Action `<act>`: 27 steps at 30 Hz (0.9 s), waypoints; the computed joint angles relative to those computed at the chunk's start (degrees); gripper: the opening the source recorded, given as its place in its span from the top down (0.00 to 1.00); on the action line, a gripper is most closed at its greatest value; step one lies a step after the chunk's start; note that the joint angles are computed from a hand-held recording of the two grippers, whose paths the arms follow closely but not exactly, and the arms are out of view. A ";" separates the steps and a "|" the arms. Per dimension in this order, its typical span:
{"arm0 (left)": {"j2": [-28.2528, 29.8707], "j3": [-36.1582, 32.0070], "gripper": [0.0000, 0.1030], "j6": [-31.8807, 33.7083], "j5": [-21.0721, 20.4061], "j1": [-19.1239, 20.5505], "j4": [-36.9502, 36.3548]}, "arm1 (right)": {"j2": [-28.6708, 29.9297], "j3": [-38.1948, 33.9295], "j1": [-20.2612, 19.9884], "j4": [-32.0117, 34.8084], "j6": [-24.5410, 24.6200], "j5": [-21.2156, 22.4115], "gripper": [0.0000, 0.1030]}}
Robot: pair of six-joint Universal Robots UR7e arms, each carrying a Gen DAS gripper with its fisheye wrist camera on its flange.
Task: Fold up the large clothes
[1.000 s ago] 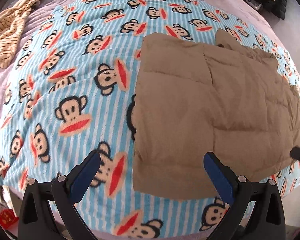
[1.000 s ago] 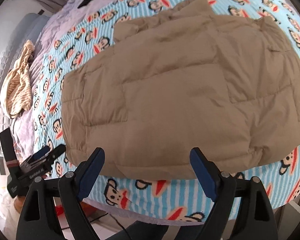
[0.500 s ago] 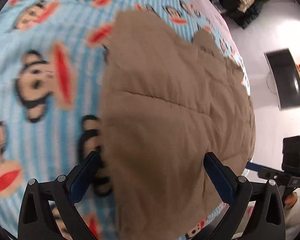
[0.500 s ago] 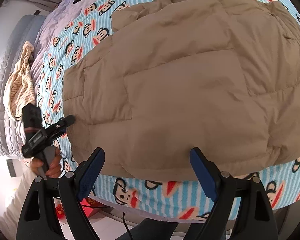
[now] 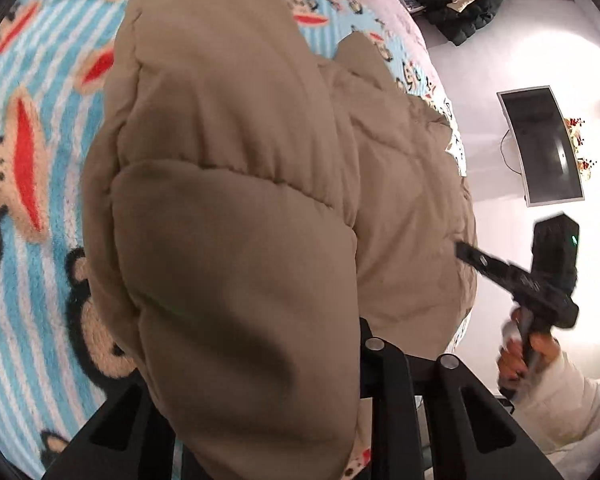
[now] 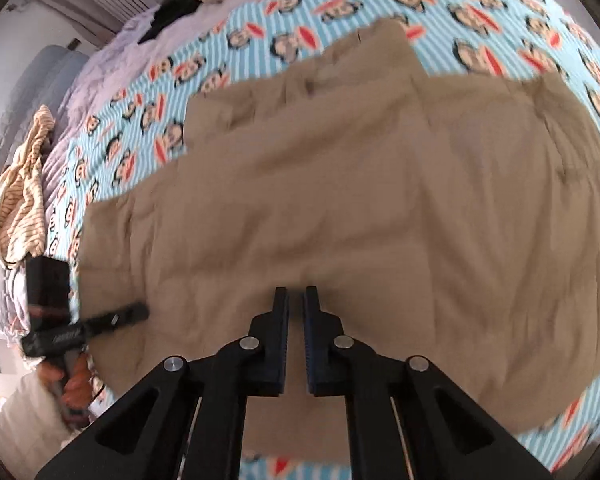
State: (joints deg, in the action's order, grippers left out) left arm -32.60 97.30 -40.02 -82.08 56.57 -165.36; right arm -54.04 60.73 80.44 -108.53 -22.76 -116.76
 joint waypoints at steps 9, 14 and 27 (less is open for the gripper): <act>-1.22 -1.53 0.77 -1.59 0.88 -5.08 -2.56 | 8.85 -9.22 -1.89 -0.85 1.04 1.80 0.97; 1.93 -8.18 0.77 0.37 0.00 -7.39 0.25 | 13.33 -16.28 -3.19 3.78 5.00 3.19 1.00; 2.25 -12.52 0.77 -3.08 1.04 -8.64 5.93 | -8.06 8.47 -5.05 0.24 1.10 5.48 0.98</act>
